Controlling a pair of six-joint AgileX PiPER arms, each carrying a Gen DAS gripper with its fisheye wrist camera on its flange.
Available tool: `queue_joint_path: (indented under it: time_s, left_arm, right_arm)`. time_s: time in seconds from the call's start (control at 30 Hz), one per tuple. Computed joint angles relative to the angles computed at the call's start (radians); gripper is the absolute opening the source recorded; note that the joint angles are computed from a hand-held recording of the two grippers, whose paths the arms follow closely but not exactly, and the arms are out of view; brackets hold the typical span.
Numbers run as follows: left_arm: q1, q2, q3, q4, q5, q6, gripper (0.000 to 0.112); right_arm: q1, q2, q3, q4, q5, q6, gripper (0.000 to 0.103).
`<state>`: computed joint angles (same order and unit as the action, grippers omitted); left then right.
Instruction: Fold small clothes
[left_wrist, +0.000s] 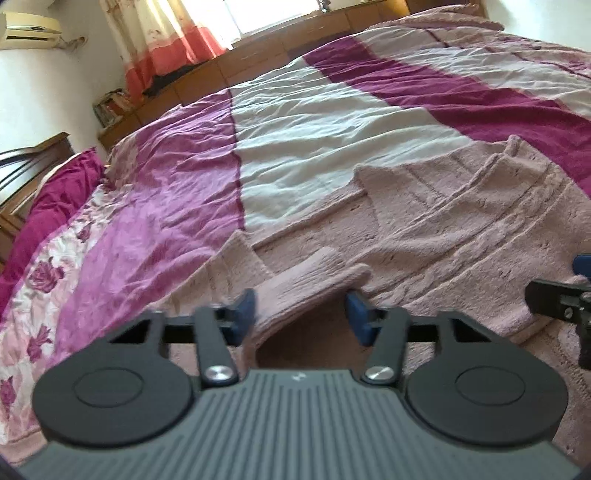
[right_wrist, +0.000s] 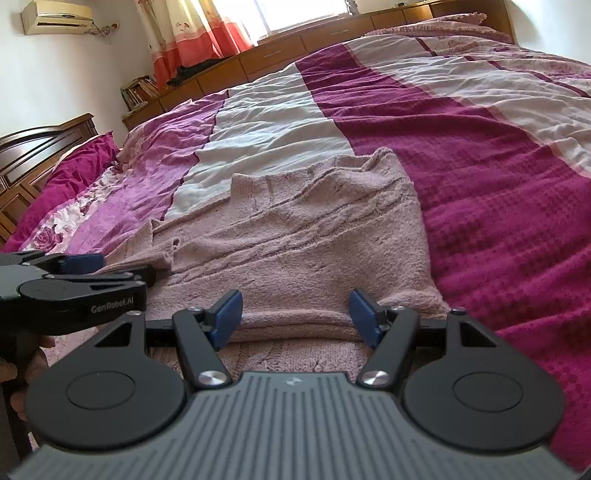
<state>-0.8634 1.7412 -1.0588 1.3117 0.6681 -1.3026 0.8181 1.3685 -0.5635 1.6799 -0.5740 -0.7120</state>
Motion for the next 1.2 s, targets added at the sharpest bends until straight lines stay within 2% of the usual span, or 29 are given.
queue_joint_path:
  time_s: [0.07, 0.17, 0.33, 0.57, 0.67, 0.73, 0.8, 0.9, 1.1, 1.2]
  left_arm:
    - [0.007, -0.002, -0.001, -0.005, -0.017, -0.008, 0.022]
    - [0.024, -0.030, 0.017, -0.001, -0.038, -0.061, 0.015]
    - [0.055, -0.113, 0.064, -0.016, -0.033, -0.152, 0.012]
    - [0.112, -0.203, 0.125, -0.093, 0.006, -0.157, 0.012]
    - [0.118, -0.211, 0.140, -0.124, 0.071, -0.162, 0.014]
    - [0.143, -0.224, 0.154, -0.164, 0.077, -0.126, 0.017]
    - [0.175, -0.234, 0.157, -0.234, 0.080, -0.058, 0.030]
    - [0.212, -0.251, 0.170, -0.277, 0.086, -0.023, 0.043]
    - [0.292, -0.296, 0.184, -0.395, 0.047, 0.066, 0.046]
    - [0.311, -0.307, 0.187, -0.417, 0.044, 0.075, 0.047]
  right_arm:
    - [-0.001, -0.002, 0.004, -0.005, 0.003, 0.008, 0.072]
    - [-0.002, -0.001, 0.006, -0.018, 0.006, 0.023, 0.072]
    - [-0.001, -0.002, 0.008, -0.018, 0.005, 0.023, 0.072]
    - [-0.002, -0.001, 0.009, -0.022, 0.005, 0.026, 0.072]
    - [0.000, -0.001, 0.009, -0.020, 0.004, 0.026, 0.072]
    - [0.000, 0.001, 0.008, -0.019, 0.002, 0.021, 0.072]
    - [0.002, 0.005, 0.004, -0.013, -0.003, 0.008, 0.072]
    - [0.000, 0.007, 0.000, -0.007, -0.005, -0.006, 0.072]
    - [0.005, 0.009, -0.004, 0.003, -0.008, -0.019, 0.072]
    - [-0.001, -0.006, -0.016, 0.050, -0.002, -0.076, 0.073]
